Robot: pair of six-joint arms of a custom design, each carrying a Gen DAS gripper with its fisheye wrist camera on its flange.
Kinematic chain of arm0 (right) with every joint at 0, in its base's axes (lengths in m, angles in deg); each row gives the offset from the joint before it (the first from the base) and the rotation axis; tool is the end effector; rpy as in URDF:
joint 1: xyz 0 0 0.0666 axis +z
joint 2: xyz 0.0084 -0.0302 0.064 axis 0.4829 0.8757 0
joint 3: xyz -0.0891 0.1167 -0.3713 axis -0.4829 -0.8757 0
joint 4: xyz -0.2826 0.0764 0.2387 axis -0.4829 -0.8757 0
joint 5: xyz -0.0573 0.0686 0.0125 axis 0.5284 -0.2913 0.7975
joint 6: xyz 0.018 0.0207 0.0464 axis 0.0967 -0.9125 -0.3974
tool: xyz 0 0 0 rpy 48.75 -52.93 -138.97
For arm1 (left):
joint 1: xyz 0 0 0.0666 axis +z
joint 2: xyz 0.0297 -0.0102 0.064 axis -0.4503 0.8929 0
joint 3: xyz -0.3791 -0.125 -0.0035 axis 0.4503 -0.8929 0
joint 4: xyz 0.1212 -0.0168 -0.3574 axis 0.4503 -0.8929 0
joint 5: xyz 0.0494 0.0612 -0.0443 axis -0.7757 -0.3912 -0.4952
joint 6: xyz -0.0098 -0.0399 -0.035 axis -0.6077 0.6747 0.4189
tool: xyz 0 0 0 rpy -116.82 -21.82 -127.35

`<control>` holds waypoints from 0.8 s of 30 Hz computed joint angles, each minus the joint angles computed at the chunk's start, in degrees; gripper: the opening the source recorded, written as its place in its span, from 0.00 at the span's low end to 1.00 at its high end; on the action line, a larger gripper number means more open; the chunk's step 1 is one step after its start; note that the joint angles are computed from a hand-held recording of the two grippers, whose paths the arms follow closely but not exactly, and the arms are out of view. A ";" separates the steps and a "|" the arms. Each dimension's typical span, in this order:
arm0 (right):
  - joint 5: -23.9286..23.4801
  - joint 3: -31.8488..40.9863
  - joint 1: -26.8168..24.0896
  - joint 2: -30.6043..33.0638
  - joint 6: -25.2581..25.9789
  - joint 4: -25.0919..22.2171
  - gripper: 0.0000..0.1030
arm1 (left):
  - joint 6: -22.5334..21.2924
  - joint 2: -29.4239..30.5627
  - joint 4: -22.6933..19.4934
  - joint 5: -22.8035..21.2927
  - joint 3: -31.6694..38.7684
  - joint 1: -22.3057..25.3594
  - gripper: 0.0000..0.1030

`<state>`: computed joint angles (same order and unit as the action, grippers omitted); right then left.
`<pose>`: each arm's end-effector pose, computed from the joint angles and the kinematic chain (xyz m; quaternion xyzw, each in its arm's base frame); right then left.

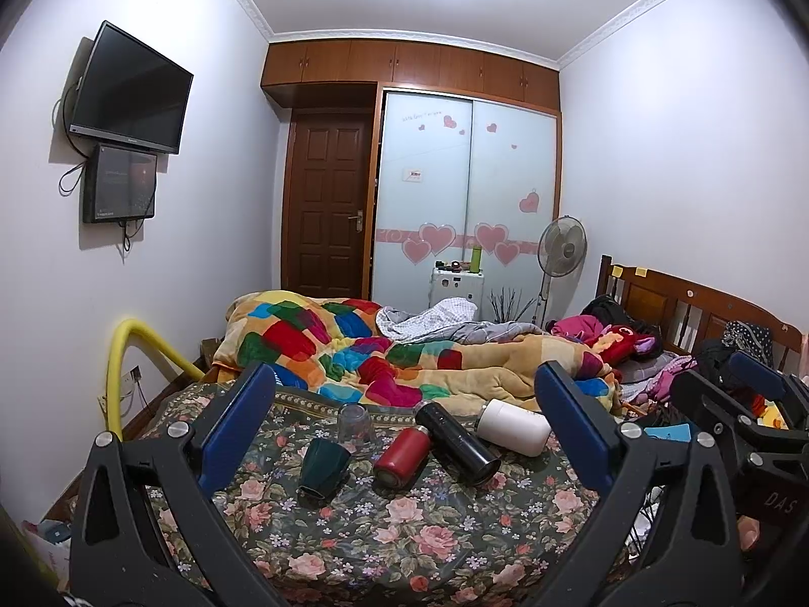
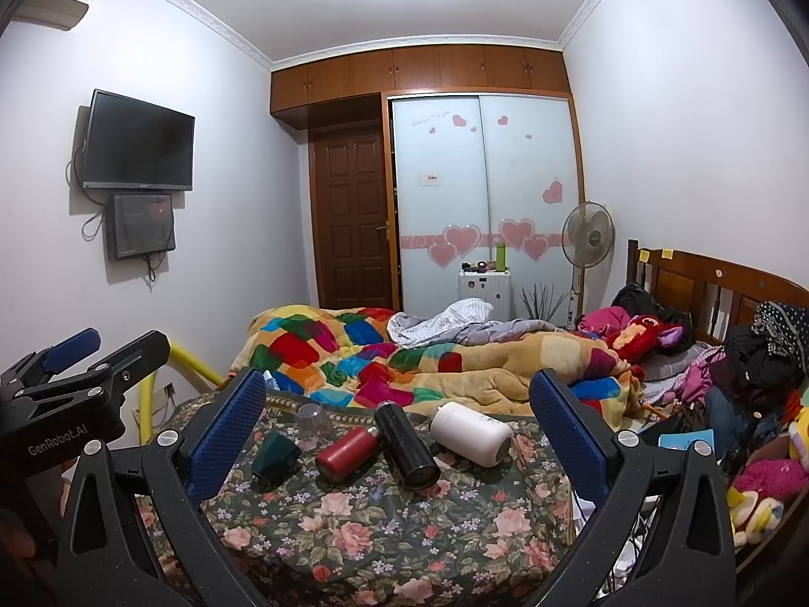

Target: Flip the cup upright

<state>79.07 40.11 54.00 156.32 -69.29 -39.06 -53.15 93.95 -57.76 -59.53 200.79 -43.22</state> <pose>0.4042 0.1694 0.6517 0.0635 0.7672 -0.0112 0.6382 0.4464 -0.1335 0.7030 0.0925 0.7674 -0.1239 0.6223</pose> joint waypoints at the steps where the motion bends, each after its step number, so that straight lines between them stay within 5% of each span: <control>1: -0.07 0.08 -0.02 -0.01 0.01 -0.07 1.00 | -0.01 -0.08 0.14 0.07 -0.18 0.03 1.00; 24: 0.00 0.47 0.03 0.02 0.29 -0.05 1.00 | 0.25 -0.09 0.35 0.54 -0.13 0.26 1.00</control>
